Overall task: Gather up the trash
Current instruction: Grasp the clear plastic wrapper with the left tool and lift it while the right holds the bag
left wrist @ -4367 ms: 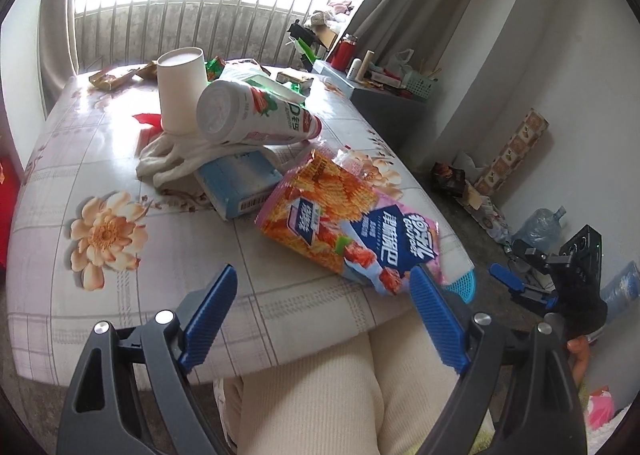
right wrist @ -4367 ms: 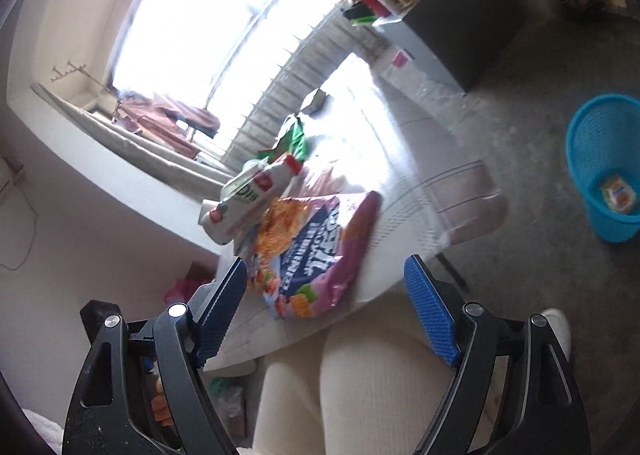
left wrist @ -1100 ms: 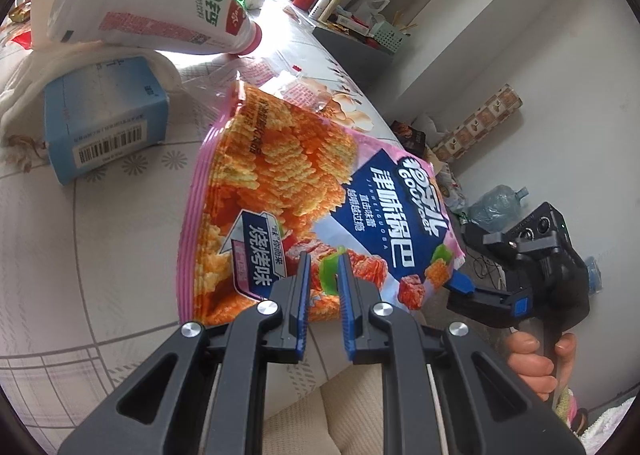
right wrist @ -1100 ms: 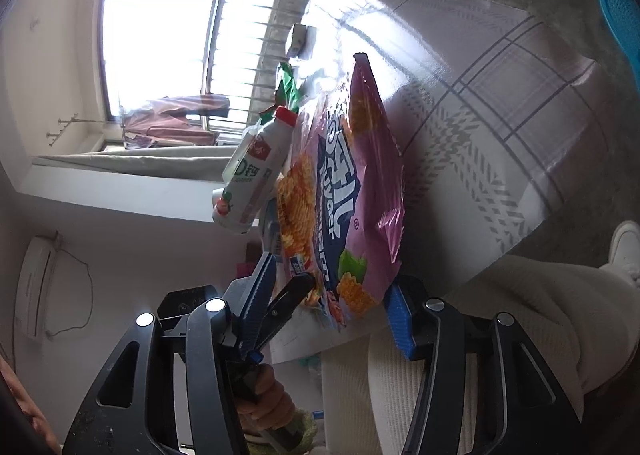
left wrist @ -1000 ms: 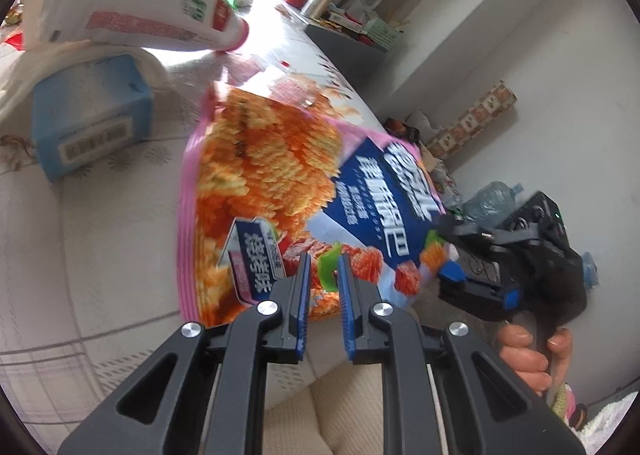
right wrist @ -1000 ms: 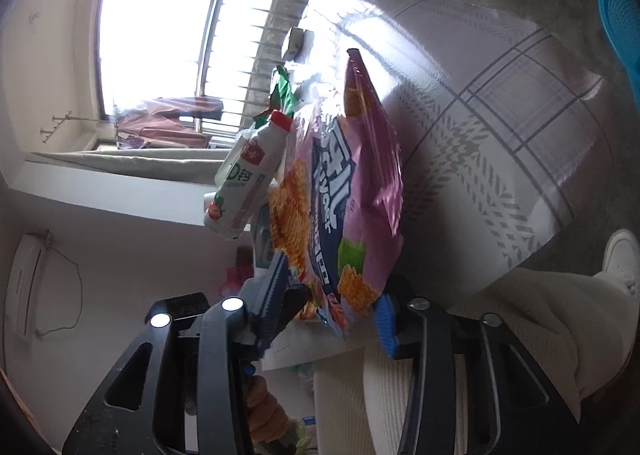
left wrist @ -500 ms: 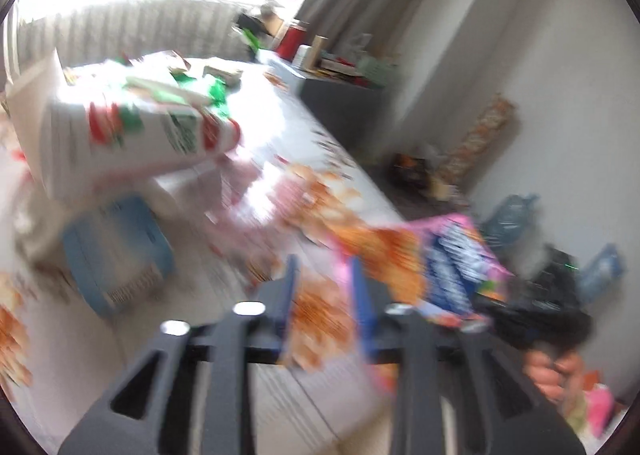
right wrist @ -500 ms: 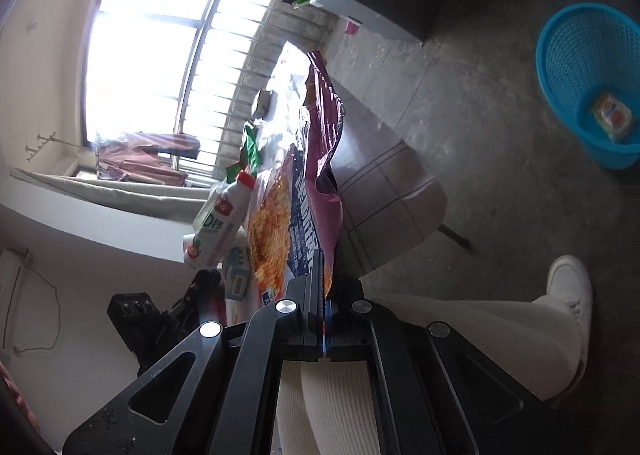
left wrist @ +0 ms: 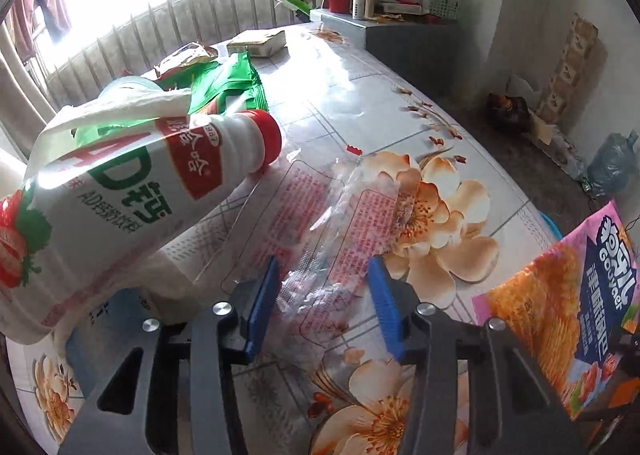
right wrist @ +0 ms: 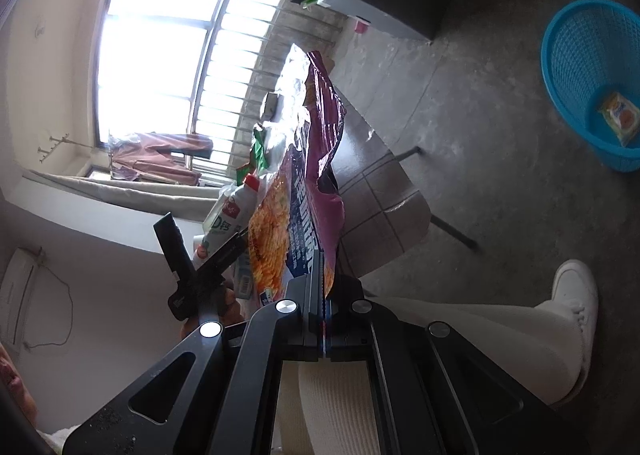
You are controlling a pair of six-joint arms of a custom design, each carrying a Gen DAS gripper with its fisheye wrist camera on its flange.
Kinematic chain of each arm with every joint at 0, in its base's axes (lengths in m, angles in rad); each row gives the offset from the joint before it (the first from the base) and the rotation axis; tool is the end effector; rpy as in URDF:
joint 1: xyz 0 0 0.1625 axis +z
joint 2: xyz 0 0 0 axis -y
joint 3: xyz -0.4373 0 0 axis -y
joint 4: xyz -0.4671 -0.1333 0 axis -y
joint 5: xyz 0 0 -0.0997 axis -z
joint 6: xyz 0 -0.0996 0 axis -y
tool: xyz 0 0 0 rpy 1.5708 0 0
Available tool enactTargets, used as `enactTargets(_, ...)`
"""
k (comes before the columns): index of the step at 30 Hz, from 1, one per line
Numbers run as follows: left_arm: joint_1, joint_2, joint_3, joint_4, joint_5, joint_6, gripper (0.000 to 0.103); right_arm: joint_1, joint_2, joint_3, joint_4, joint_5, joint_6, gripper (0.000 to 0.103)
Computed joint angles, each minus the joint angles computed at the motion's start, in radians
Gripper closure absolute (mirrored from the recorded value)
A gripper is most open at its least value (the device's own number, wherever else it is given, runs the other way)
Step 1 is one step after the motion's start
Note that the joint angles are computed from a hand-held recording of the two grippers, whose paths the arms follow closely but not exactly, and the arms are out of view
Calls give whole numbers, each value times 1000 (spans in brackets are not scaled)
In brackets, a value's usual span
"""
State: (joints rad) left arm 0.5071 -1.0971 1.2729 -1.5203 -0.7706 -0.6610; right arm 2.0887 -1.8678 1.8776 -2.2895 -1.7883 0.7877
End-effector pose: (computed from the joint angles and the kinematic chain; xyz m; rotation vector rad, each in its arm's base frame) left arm -0.5483 -0.5388 0.3800 0.5912 2.3213 -0.5915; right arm 0.3338 -0.3600 0.5672 0.4731 2.6714 -0.9767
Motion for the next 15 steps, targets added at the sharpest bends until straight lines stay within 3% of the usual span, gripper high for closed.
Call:
enactTargets(4,3,-10,9,8,27,-30,89,-22,-20,14,-19,28,-12,103)
enactTargets(7,6,-16,7,7,24,-40,103,-28,-31,20,-35,33,-15,103)
enactTargets(11,-1,-36,38,-40,6,-16,103,-19,-48,27,-50,22,-3,103)
enactTargets(15,-27,-61,74,-79,-83,33,103,-11,-61,21,-45,0,-3,103)
